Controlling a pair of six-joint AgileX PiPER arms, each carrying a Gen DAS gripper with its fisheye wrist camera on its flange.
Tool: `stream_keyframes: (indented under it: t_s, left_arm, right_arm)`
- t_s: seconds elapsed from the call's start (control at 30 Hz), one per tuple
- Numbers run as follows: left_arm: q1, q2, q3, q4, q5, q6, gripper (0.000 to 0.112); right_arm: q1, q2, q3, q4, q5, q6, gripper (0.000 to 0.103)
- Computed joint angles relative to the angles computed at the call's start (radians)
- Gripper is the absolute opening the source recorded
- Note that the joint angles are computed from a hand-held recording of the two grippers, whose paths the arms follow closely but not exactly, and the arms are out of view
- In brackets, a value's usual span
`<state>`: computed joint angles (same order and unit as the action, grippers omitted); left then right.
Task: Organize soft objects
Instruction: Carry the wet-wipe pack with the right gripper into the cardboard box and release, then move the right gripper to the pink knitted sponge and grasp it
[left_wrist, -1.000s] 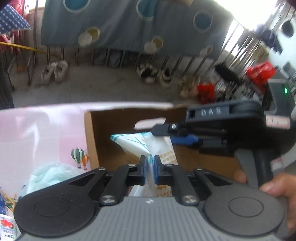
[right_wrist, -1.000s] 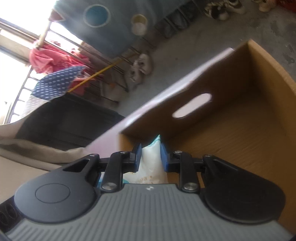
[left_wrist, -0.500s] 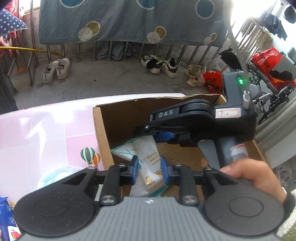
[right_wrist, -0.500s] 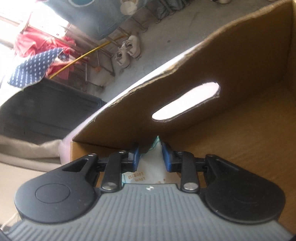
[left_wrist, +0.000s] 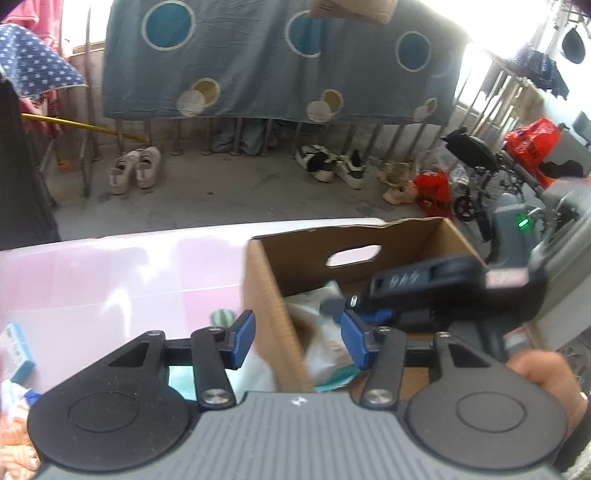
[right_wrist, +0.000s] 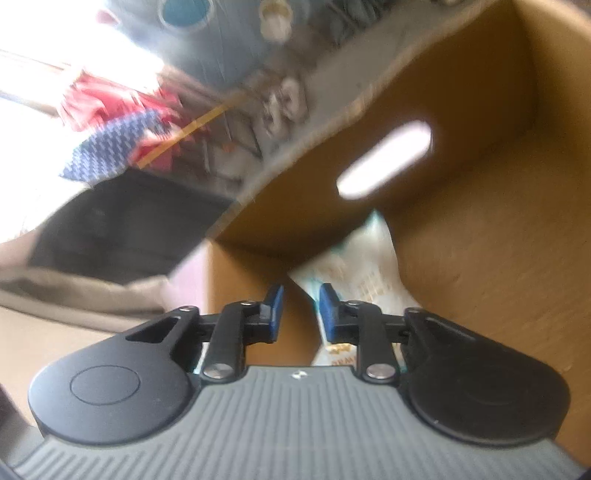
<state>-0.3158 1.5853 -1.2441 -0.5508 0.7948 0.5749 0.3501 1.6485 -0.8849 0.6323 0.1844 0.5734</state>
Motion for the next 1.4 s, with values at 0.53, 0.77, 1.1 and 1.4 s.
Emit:
stream_keyframes:
  t_s: [0.53, 0.77, 1.1, 1.4]
  left_arm:
    - [0.173, -0.041, 0.023, -0.003, 0.046, 0.075, 0.06]
    - [0.331, -0.13, 0.085, -0.078, 0.102, 0.208, 0.068]
    - [0.724, -0.353, 0.297, -0.254, 0.206, 0.605, 0.085]
    - [1.043, -0.358, 0.367, -0.434, 0.067, 0.813, 0.085]
  right_arm:
    - [0.058, -0.007, -0.008, -0.202, -0.015, 0.261, 0.014]
    - [0.171, -0.211, -0.018, -0.867, 0.157, 0.926, 0.045]
    - [0.439, -0.347, -0.139, -1.184, 0.414, 1.244, 0.057]
    - [0.498, 0.013, -0.619, -0.966, 0.478, 0.835, 0.064]
